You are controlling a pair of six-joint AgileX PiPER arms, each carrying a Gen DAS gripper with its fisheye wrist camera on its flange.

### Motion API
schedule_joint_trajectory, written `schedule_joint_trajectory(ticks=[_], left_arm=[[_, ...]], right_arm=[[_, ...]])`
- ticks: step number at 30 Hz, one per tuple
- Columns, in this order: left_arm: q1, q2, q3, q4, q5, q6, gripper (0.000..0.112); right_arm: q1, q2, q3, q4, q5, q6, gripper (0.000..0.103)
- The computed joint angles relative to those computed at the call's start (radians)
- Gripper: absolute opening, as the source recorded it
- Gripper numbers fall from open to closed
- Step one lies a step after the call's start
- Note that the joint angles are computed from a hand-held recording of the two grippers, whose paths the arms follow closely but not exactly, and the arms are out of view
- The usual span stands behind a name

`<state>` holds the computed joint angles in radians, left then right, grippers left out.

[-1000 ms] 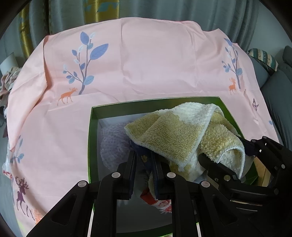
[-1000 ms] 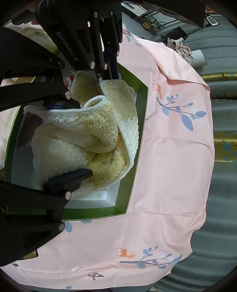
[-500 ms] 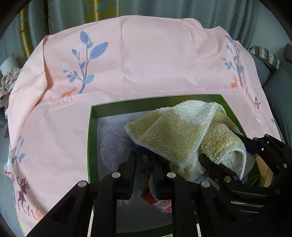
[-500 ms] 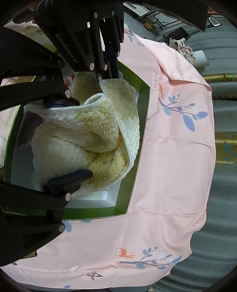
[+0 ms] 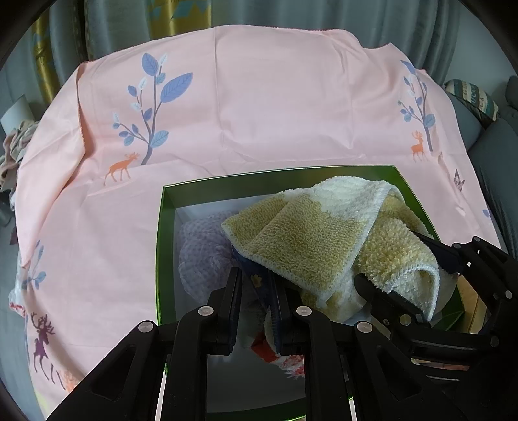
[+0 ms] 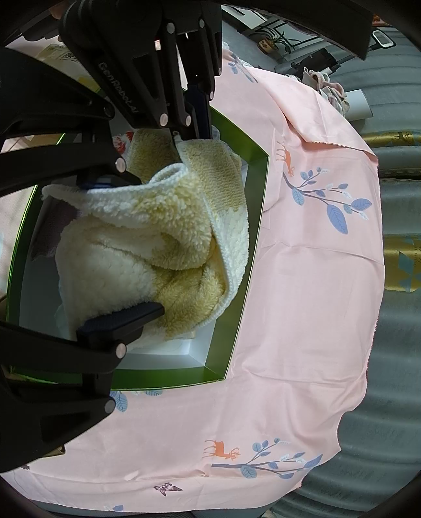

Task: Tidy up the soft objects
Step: 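Lower the towel into the green box and press it down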

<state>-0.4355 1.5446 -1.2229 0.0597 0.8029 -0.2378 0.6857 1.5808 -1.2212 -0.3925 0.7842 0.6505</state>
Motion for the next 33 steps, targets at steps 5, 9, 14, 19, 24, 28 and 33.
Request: schedule_joint_trajectory(ticks=[5, 9, 14, 19, 24, 28, 33], left_arm=[[0.003, 0.005, -0.005, -0.003, 0.003, 0.004, 0.014], [0.004, 0.007, -0.007, -0.004, 0.004, 0.005, 0.014], [0.004, 0.008, -0.008, -0.004, 0.004, 0.005, 0.014], [0.003, 0.009, -0.009, -0.003, 0.004, 0.003, 0.014], [0.004, 0.010, -0.009, -0.002, 0.004, 0.004, 0.014], [0.004, 0.012, -0.011, -0.004, 0.005, 0.005, 0.014], [0.004, 0.012, -0.012, -0.002, 0.006, 0.003, 0.014]], right_arm=[[0.001, -0.001, 0.001, -0.002, 0.001, 0.002, 0.057], [0.002, -0.001, 0.001, -0.004, 0.002, 0.005, 0.057], [0.001, 0.000, 0.000, -0.001, 0.000, 0.001, 0.058], [0.001, 0.000, 0.000, -0.002, 0.001, 0.002, 0.059], [0.000, 0.000, 0.001, -0.001, 0.000, -0.001, 0.059], [0.000, 0.000, 0.001, -0.001, 0.000, 0.000, 0.059], [0.001, 0.000, 0.000, -0.001, 0.002, 0.001, 0.059]])
